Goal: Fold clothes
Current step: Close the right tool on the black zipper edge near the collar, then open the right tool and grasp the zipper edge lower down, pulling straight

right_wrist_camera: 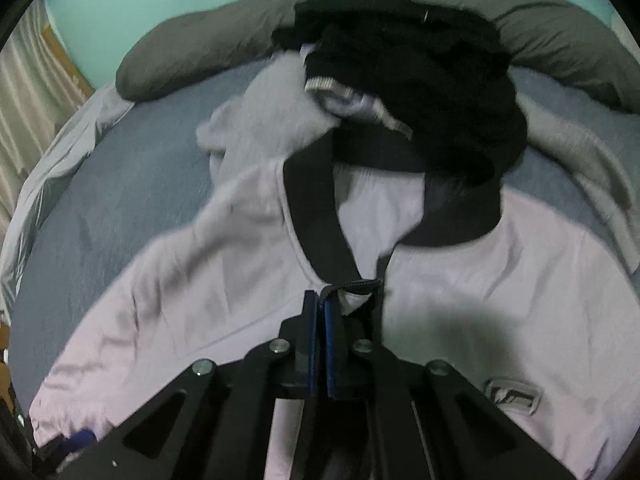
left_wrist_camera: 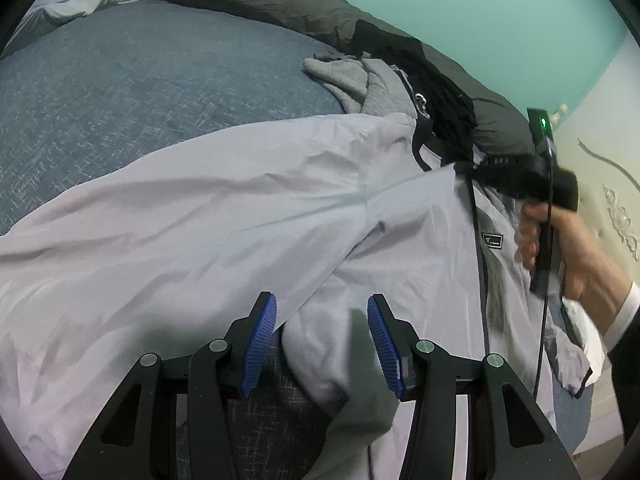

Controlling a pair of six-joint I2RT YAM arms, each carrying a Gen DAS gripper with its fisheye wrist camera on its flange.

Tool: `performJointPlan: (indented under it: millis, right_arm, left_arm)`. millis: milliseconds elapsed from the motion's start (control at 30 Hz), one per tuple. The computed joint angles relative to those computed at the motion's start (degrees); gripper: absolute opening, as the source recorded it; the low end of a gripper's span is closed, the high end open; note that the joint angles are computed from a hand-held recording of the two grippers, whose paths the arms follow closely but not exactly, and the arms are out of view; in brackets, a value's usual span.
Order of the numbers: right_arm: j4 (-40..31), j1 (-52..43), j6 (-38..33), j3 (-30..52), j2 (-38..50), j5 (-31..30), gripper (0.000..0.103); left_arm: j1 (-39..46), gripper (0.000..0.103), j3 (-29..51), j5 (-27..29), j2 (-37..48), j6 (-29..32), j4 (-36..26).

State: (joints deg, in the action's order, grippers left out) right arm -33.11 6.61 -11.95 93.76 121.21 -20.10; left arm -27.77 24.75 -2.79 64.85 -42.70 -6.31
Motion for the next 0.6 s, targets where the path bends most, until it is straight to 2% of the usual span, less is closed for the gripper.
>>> performJointPlan:
  millis: [133, 233, 333, 400, 433, 500, 600]
  right_arm:
    - [-0.45, 0.62, 0.71, 3.35, 1.31, 1.70, 0.003]
    - [1.11, 1.06, 2.14, 4.24, 2.21, 0.34, 0.003]
    - [-5.03, 2.17, 1.21, 10.11, 6.90, 0.54, 0.003]
    - [-4.04, 1.29, 1.38, 7.91, 5.56, 0.14, 0.004]
    - [-3.26, 0.76, 1.50, 6.49, 4.66, -0.10, 0.006]
    - [-1.79, -0.33, 1.73, 3.80, 2.93, -0.58, 0.021]
    - [-0.57, -3.15, 1.31, -1.65, -1.34, -3.92, 0.028]
  left_arm:
    - [0.40, 0.052, -0.39, 0.12, 0.04, 0.00, 0.21]
    - [0.56, 0.052, -0.48, 0.14, 0.68, -0.01, 0.55]
    - [0.67, 0.052, -0.37, 0.27, 1.34, 0.01, 0.88]
    - [0.67, 0.052, -0.42, 0.37, 1.40, -0.02, 0.94]
    - [0.61, 0.052, -0.44, 0.30, 1.25, -0.07, 0.83]
    - [0.41, 0.052, -0.50, 0.04, 0.64, -0.26, 0.39]
    - [0.30, 0.052, -0.51, -0.39, -0.55, -0.37, -0.41]
